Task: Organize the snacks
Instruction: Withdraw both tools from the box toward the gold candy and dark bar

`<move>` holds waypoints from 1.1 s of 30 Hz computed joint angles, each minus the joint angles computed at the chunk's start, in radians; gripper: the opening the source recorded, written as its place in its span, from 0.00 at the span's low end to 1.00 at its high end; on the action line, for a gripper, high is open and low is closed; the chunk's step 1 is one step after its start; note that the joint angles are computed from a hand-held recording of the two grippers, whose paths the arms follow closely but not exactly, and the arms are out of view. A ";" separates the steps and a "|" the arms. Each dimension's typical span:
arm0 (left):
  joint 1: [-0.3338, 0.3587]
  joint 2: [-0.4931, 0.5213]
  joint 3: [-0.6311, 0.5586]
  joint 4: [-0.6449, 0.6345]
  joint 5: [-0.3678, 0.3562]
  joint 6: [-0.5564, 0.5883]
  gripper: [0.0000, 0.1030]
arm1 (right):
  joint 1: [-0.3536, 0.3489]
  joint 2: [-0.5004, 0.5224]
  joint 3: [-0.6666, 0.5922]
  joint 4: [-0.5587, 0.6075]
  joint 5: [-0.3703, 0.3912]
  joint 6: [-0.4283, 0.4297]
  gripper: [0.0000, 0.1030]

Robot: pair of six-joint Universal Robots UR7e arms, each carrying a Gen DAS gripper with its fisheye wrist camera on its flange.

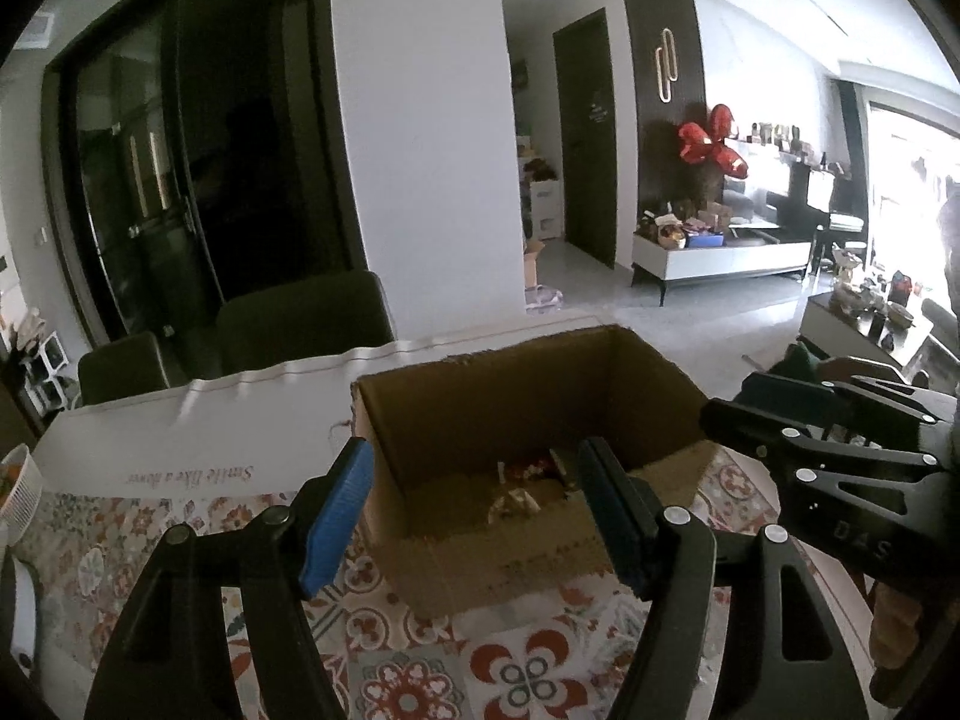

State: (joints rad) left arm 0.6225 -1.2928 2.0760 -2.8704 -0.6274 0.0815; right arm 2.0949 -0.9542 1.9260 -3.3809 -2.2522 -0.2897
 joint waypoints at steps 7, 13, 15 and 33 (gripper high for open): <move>-0.038 -0.042 0.067 0.013 0.003 -0.011 0.68 | 0.014 -0.026 0.070 -0.035 -0.002 0.006 0.37; -0.055 -0.069 0.118 0.057 -0.014 -0.059 0.68 | 0.012 -0.050 0.126 -0.040 -0.001 0.030 0.37; -0.054 -0.076 0.134 0.066 -0.025 -0.073 0.68 | 0.011 -0.055 0.145 -0.041 -0.006 0.036 0.37; -0.057 -0.122 0.248 0.190 -0.091 -0.198 0.68 | -0.002 -0.062 0.261 -0.031 -0.036 0.088 0.37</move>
